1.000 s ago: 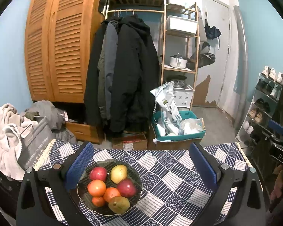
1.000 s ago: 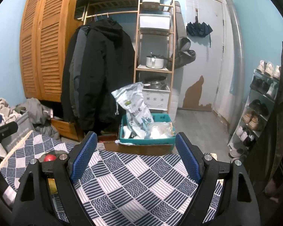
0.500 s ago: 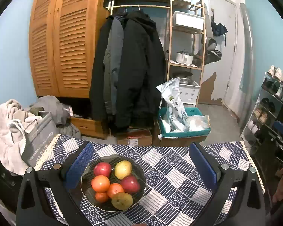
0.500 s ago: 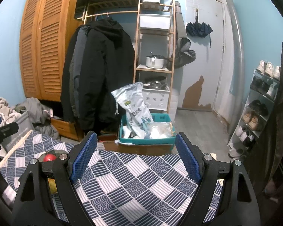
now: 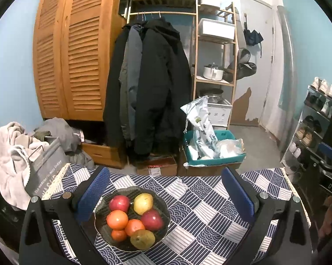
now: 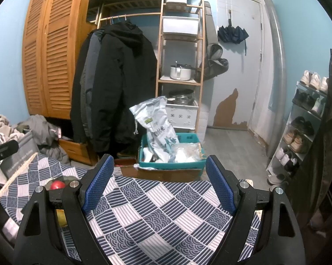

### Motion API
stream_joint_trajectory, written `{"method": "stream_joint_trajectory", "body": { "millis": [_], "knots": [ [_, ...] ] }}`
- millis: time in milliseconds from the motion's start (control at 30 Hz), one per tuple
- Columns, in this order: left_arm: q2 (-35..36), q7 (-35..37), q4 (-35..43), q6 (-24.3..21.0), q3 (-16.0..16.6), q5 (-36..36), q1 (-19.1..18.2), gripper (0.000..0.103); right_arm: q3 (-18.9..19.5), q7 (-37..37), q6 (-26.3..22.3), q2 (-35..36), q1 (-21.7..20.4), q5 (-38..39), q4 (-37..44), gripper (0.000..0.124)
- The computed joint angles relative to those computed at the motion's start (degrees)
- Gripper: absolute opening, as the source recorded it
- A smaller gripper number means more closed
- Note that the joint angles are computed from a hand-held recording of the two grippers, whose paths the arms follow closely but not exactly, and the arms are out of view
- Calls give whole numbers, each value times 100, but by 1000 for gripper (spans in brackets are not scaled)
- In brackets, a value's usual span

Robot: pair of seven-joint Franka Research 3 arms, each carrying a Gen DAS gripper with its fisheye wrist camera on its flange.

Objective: Organize fruits

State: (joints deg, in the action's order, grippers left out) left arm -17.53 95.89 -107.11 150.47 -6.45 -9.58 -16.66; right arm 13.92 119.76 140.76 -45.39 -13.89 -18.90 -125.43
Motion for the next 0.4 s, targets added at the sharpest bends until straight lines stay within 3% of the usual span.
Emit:
{"method": "stream_joint_trajectory", "body": {
  "millis": [400],
  "knots": [
    [-27,53,-29,0,11,-69,-38,102,-16,-19,1,-4,15,4,-6,84]
  ]
}}
